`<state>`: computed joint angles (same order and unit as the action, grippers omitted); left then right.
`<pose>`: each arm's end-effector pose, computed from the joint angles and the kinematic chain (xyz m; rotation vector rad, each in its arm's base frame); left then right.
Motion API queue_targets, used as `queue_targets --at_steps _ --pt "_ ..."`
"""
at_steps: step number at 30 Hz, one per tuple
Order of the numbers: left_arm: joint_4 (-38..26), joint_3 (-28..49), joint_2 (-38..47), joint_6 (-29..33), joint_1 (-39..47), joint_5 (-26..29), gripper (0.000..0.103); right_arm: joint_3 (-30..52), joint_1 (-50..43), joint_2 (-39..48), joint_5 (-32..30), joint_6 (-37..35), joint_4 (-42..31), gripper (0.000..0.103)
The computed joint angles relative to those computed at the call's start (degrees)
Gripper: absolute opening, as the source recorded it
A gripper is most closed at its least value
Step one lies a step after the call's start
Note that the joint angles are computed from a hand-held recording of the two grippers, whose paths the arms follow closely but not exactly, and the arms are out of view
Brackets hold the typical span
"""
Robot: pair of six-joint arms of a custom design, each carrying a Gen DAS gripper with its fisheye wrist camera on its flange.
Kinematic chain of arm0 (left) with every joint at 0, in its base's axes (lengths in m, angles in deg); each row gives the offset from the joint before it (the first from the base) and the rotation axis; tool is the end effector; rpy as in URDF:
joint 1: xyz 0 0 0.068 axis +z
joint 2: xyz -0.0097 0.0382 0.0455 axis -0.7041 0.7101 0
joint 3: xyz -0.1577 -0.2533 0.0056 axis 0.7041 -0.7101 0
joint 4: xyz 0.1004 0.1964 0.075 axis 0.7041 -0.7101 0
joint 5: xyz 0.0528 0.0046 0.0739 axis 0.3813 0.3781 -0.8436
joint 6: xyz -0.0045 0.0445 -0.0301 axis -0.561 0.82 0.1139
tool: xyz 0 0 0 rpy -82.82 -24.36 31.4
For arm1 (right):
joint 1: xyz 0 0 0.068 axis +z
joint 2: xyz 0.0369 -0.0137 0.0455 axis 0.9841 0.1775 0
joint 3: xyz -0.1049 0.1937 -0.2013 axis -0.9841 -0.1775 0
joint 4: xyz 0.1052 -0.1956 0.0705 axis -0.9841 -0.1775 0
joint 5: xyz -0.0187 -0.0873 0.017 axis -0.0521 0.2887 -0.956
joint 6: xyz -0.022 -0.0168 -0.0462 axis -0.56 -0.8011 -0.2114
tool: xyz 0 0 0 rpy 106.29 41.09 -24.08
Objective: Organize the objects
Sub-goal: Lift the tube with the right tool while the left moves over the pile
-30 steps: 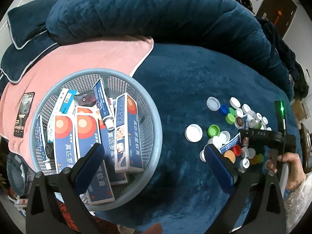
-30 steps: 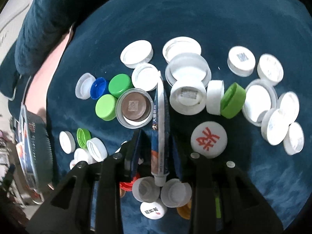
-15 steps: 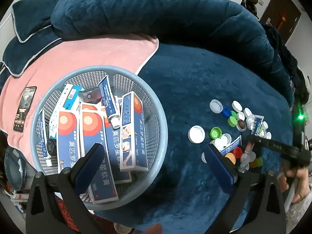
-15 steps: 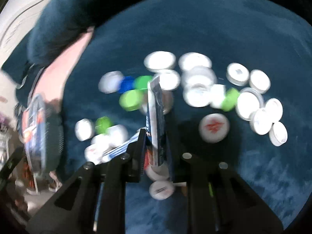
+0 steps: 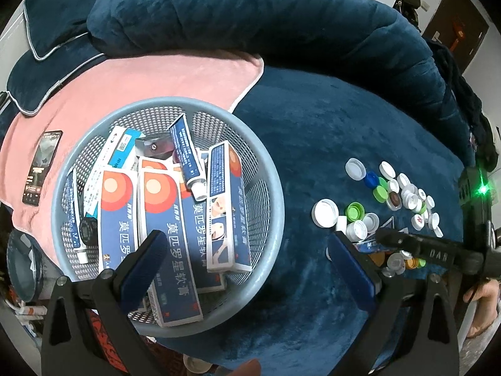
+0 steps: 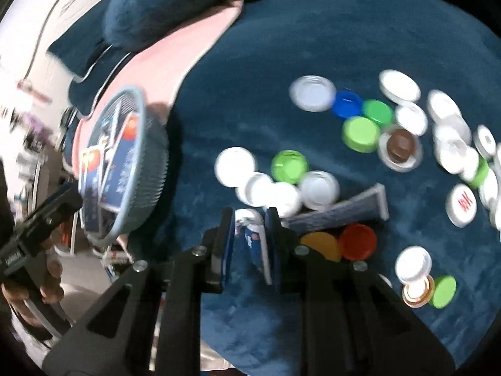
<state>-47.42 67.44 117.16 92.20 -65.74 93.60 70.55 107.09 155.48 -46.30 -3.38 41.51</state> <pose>0.3668 -0.1511 0.1600 0.7917 2.5799 -0.4339 0.2390 0.1251 0.0841 0.6721 2.6539 0.5241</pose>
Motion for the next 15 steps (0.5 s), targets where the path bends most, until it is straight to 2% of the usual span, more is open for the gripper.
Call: queue_targets --at_steps 6,10,12,15 --pt "0.21 -0.26 -0.23 1.01 -0.68 0.14 0.102 -6.39 -3.52 0.12 0.90 5.94 4.72 0.022" --pt "0.53 -0.55 -0.10 1.79 -0.79 -0.95 0.102 -5.82 -3.66 -2.99 8.56 9.47 -3.80 0.022" --pt "-0.02 0.09 0.33 1.40 -0.45 -0.84 0.102 -4.86 -3.75 -3.69 10.92 8.62 -6.99 0.022" --pt "-0.88 0.83 0.64 0.53 -0.13 -0.02 0.102 -5.73 -5.43 -1.70 6.73 6.79 -2.23 0.022"
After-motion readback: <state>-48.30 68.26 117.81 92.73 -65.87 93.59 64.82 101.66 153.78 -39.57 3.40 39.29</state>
